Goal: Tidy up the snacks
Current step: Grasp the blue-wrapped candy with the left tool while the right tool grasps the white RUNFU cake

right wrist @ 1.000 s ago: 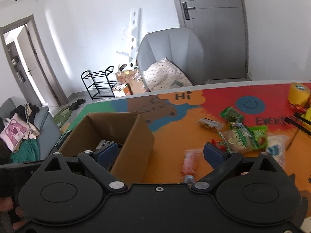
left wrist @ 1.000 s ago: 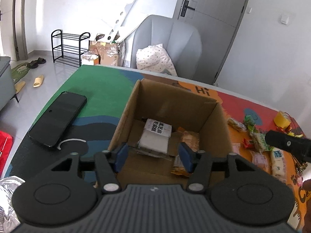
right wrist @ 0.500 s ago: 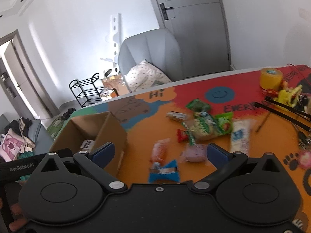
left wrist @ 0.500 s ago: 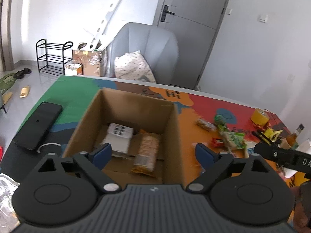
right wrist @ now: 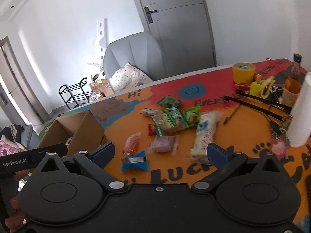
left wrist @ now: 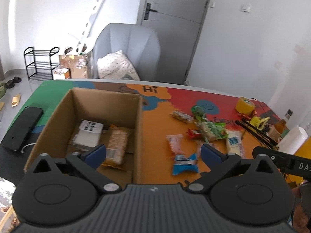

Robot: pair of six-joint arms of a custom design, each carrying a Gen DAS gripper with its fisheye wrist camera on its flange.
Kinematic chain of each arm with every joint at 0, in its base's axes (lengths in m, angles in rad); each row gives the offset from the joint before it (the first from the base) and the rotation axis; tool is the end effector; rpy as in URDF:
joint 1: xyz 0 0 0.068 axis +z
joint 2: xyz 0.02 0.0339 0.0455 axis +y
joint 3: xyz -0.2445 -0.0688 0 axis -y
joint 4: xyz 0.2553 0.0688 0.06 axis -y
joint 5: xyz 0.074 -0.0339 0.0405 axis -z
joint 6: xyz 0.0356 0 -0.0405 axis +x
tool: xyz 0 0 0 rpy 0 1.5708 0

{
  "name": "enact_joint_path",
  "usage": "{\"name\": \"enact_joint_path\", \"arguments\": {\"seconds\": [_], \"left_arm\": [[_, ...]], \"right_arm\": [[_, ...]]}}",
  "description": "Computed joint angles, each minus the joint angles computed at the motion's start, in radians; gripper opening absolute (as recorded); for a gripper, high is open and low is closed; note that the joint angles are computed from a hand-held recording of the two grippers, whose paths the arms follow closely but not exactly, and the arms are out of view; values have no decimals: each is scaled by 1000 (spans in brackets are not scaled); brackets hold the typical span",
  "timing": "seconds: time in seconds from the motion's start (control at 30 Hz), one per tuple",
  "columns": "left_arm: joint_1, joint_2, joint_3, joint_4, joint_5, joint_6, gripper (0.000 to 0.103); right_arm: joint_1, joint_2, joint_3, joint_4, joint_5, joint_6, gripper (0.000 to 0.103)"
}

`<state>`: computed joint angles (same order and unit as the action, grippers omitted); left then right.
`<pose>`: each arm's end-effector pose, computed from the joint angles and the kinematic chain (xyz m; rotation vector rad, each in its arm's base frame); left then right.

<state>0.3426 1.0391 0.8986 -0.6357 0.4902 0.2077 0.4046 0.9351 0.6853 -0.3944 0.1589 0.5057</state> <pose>0.2246 0.0623 0.2741 0.0836 2.2508 -0.2839 0.2084 0.0831 0.2397 0.2007 2.2163 0.3293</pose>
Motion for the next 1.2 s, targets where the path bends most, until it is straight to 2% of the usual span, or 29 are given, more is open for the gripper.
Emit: {"name": "enact_joint_path", "arguments": {"seconds": [0.3, 0.6, 0.73, 1.0, 1.2], "left_arm": [[-98, -66, -63, 26, 0, -42, 103], [-187, -72, -117, 88, -15, -110, 103], [-237, -87, -158, 150, -51, -152, 103], [-344, -64, -209, 240, -164, -171, 103], [-396, 15, -220, 306, -234, -188, 103]], "right_arm": [[-73, -123, -90, -14, -18, -33, 103], [-138, -168, -174, 24, -52, -56, 103], [-188, -185, -214, 40, -112, -59, 103], [-238, -183, -279, 115, -127, -78, 103], [-252, -95, -292, 186, -136, -84, 103]]}}
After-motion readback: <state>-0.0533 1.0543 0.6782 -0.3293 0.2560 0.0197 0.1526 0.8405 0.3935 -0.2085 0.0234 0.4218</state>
